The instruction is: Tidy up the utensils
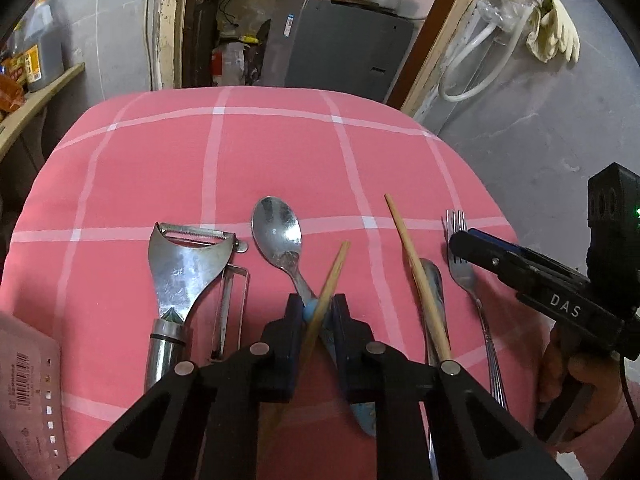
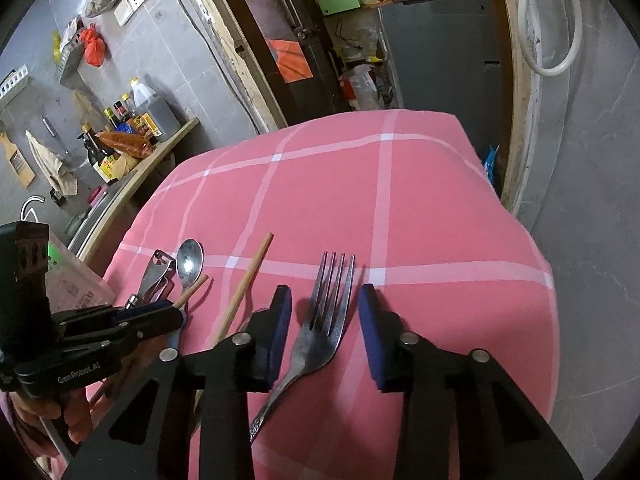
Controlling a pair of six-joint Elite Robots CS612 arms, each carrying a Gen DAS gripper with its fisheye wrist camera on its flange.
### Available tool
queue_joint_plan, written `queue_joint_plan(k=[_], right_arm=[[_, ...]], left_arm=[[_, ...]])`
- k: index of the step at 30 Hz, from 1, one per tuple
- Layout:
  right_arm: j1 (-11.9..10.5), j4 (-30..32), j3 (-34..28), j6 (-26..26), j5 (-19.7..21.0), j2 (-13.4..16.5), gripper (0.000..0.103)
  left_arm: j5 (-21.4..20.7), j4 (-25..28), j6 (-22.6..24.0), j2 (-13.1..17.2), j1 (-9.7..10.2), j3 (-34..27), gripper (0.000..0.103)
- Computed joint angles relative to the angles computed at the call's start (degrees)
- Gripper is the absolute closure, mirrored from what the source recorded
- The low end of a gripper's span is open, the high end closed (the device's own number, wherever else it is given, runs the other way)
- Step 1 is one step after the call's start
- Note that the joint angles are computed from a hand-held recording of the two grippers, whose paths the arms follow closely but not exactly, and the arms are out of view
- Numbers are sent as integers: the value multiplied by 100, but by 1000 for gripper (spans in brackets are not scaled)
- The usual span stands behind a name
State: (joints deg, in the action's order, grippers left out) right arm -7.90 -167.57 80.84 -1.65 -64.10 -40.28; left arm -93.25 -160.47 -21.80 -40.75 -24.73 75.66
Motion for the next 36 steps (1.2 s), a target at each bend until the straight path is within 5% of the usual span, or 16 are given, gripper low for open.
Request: queue_joint_plan(k=[5,10,16,36], right_arm=[[29,167,-58,-141,-51,11,74],[-3,128,-45,39,-26,24,87],[-20,103,-41,90,31,40,88],[-41,39,-19,171,200,59,89]], left_arm=[[-187,156,-464,-6,47,-77,89],[-341,-42,-753,-6,55,-91,96],[-383,60,-697,104,15,-295,96],[-2006,-6,-1586,593,209,-826,95]])
